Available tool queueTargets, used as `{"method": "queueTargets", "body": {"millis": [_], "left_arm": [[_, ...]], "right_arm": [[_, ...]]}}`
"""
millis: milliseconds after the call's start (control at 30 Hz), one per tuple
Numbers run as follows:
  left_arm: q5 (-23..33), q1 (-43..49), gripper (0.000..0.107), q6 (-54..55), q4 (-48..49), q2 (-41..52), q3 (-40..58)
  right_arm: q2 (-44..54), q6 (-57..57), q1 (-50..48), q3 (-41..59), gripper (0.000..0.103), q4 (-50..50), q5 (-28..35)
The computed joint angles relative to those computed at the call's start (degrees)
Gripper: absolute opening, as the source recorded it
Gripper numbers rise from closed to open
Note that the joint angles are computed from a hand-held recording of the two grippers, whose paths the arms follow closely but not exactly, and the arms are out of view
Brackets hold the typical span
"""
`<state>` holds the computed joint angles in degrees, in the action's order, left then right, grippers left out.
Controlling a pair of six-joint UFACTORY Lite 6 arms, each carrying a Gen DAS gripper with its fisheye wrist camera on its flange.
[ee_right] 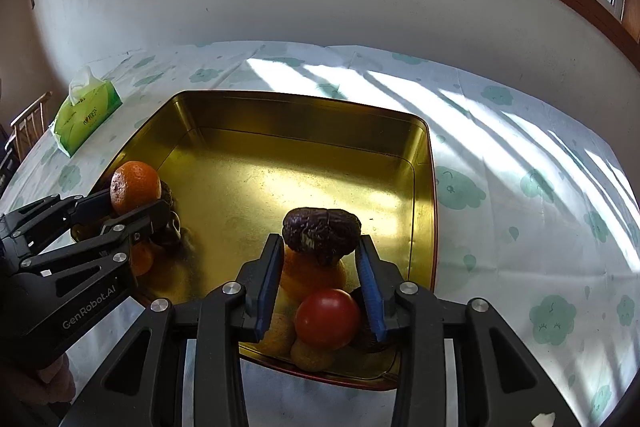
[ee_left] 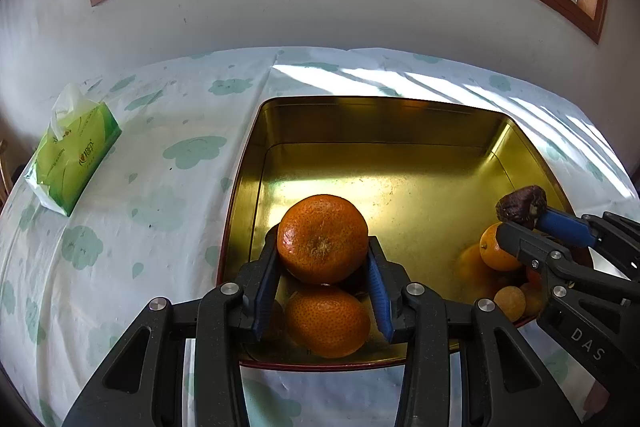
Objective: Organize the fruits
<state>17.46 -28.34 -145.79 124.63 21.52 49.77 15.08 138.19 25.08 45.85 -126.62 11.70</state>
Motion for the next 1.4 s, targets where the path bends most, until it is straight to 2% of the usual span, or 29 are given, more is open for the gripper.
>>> {"method": "queueTargets", "body": {"millis": [200,300,433,600,700,967,1033,1167,1400], "left_arm": [[-0.3,-0.5,0.043,0.6,-0.7,-0.2,-0.2],[0.3,-1.3,0.044,2.0,-2.4,-0.8,-0.7],[1.6,-2.6,0.052,3.5,-4.5,-4.1,-2.8],[4.7,-5.3,0.056,10.9,-13.7,-9.6,-6.0],[7.3,-7.4,0.06,14.5,-19.3,-13.7,-8.7],[14.4,-15.0,0.063,24.3,-35.9,-23.8,-15.6],[15.6,-16.9,0.066,25.1,-38.6,-26.3,-17.5],[19.1,-21.5,0.067,26.1,-43.4,-29.3,-20.7],[21.7,-26.5,0.067,24.1,-47.9,-32.9,-25.0]], "right_arm": [[-0.4,1.4,-0.1,-0.5,0.036,-1.4,0.0],[-1.3,0.6,0.4,-1.2,0.045,0.1,0.5],[-3.9,-1.6,1.1,-2.8,0.048,3.1,0.8],[-9.4,-7.7,2.5,-6.1,0.053,10.5,1.9],[-13.2,-12.6,4.1,-8.5,0.062,17.1,3.1],[-25.8,-24.6,11.1,-17.3,0.065,35.3,8.4],[-28.4,-26.5,12.7,-19.4,0.066,39.1,9.2],[-32.3,-29.7,16.3,-22.8,0.066,45.5,11.7],[-38.8,-31.1,23.9,-27.6,0.068,52.6,17.2]]}}
